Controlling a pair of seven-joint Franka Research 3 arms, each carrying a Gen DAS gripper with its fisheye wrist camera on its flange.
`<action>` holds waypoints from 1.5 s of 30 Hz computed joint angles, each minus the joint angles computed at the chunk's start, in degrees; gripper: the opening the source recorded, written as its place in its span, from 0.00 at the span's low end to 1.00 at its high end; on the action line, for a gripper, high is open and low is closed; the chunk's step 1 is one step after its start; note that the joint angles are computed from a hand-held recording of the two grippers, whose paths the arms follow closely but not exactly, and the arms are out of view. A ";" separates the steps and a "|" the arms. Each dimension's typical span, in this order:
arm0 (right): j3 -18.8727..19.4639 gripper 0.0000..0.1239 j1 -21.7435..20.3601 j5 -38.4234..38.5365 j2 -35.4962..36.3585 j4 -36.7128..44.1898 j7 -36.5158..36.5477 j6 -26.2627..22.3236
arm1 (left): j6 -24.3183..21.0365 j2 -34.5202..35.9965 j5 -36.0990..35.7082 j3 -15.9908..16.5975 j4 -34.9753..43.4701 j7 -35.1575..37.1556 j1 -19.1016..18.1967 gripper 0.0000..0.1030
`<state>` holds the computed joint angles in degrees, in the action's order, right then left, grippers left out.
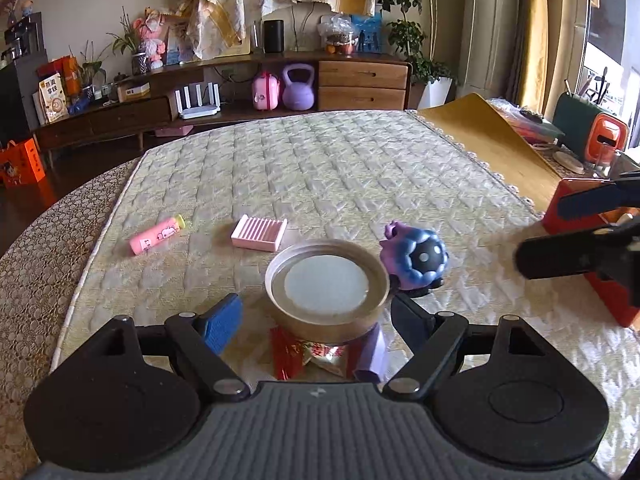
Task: Organize rigid objects
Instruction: 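Grasp the round metal tin lid with the left gripper while the right gripper grasps the blue spiky toy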
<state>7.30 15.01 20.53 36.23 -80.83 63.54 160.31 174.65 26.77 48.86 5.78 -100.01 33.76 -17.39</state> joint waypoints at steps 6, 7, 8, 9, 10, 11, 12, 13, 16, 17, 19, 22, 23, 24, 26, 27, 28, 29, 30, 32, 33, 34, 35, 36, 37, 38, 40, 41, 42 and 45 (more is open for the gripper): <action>-2.15 0.75 2.07 -3.81 6.86 10.73 2.17 -8.00 | 1.75 2.45 1.83 1.90 1.97 0.07 -1.20 0.79; -2.32 0.75 2.23 -4.30 8.06 12.74 2.59 -9.48 | 1.86 2.76 2.35 2.52 2.20 0.10 -1.72 0.79; -2.34 0.75 2.30 -4.65 9.30 14.90 2.95 -11.08 | 1.98 3.14 3.18 3.49 2.58 -0.32 -2.56 0.79; -2.37 0.74 2.43 -5.02 10.50 16.94 3.23 -12.47 | 2.25 3.48 3.84 4.22 2.89 -0.78 -3.11 0.79; -2.55 0.73 2.66 -5.50 11.47 18.57 3.52 -13.49 | 2.60 3.80 4.33 4.79 3.17 -1.27 -3.51 0.79; -2.85 0.73 2.99 -6.09 12.32 19.90 3.81 -14.11 | 2.85 4.15 4.68 5.28 3.49 -1.79 -3.87 0.79; -3.09 0.72 3.31 -6.67 13.17 21.21 4.01 -14.62 | 2.92 4.42 4.77 5.49 3.78 -2.06 -4.01 0.79; -3.19 0.69 3.54 -7.09 13.80 22.15 4.13 -14.95 | 2.97 4.66 4.89 5.77 4.06 -2.37 -4.18 0.79; -3.59 0.64 4.24 -8.11 15.63 24.74 5.11 -15.18 | 3.10 5.35 5.33 6.49 4.88 -3.35 -4.68 0.79; -3.39 0.63 4.23 -8.13 16.25 25.67 5.21 -15.48 | 3.21 5.56 5.37 6.52 5.11 -3.44 -4.69 0.79; -3.25 0.59 4.34 -8.25 17.28 27.18 5.51 -15.87 | 3.28 5.98 5.44 6.81 5.63 -3.67 -4.84 0.79; -3.32 0.52 4.51 -8.69 18.86 29.87 5.81 -17.17 | 3.22 6.42 5.59 7.10 6.20 -4.01 -5.01 0.79; -3.25 0.51 4.46 -8.68 19.22 30.51 5.92 -17.56 | 3.25 6.42 5.51 6.95 6.17 -3.89 -4.88 0.79; -3.21 0.48 4.47 -8.66 19.67 31.26 6.09 -17.88 | 3.07 6.53 5.14 6.41 6.37 -3.31 -4.48 0.79; -3.19 0.47 4.46 -8.61 20.00 31.72 6.37 -18.01 | 2.86 6.80 4.91 6.30 6.67 -2.89 -4.44 0.79; -3.19 0.46 4.44 -8.54 19.85 31.33 6.47 -17.56 | 2.87 6.91 4.92 6.48 6.78 -2.98 -4.57 0.79; -3.07 0.45 4.33 -8.37 19.70 30.96 6.51 -17.18 | 2.88 6.99 4.79 6.44 6.87 -2.93 -4.55 0.79; -2.81 0.44 4.12 -8.06 19.63 30.78 6.47 -17.07 | 2.93 6.95 4.77 6.58 6.81 -3.02 -4.61 0.79; -2.46 0.42 3.83 -7.62 19.50 30.56 6.37 -16.97 | 2.85 6.99 4.83 6.86 6.88 -3.25 -4.85 0.79; -2.66 0.41 3.85 -7.38 19.04 29.85 6.96 -16.44 | 2.48 6.98 4.84 6.91 7.00 -3.32 -4.96 0.76; -2.73 0.41 3.84 -7.30 18.69 29.20 7.21 -16.03 | 2.02 6.97 4.67 6.67 7.13 -3.18 -4.85 0.76; -2.76 0.41 3.79 -7.20 18.37 28.57 7.43 -15.59 | 1.74 6.92 4.41 6.22 7.14 -2.92 -4.52 0.76; -2.86 0.41 3.80 -7.12 18.08 28.05 7.84 -15.22 | 1.51 6.89 4.02 5.74 7.18 -2.75 -4.14 0.76; -3.01 0.41 3.82 -7.12 17.81 27.59 8.30 -14.95 | 1.35 6.77 3.74 5.52 7.03 -2.85 -3.96 0.76; -3.14 0.41 3.84 -7.17 17.41 26.91 8.65 -14.60 | 1.12 6.65 3.24 4.93 6.94 -2.51 -3.48 0.76; -3.14 0.41 3.74 -7.14 16.84 25.96 8.76 -14.13 | 0.89 6.57 2.84 4.51 6.92 -2.23 -3.18 0.76; -3.21 0.41 3.57 -7.03 14.95 22.77 8.97 -12.44 | 0.65 6.20 3.16 4.97 6.56 -2.72 -3.58 0.76; -3.04 0.41 3.31 -6.79 13.98 21.17 8.92 -11.63 | 0.62 5.98 3.44 5.07 6.36 -2.88 -3.69 0.76; -2.86 0.41 3.07 -6.51 13.04 19.67 8.84 -10.87 | 0.72 5.75 3.82 5.22 6.13 -3.15 -3.82 0.76; -2.18 0.41 2.22 -5.38 9.69 14.40 8.29 -8.22 | 0.38 5.15 4.39 4.87 5.96 -3.46 -3.83 0.76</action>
<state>5.12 17.23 15.16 45.92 -66.43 71.83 152.09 175.03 31.92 53.25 10.65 -94.05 30.29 -21.22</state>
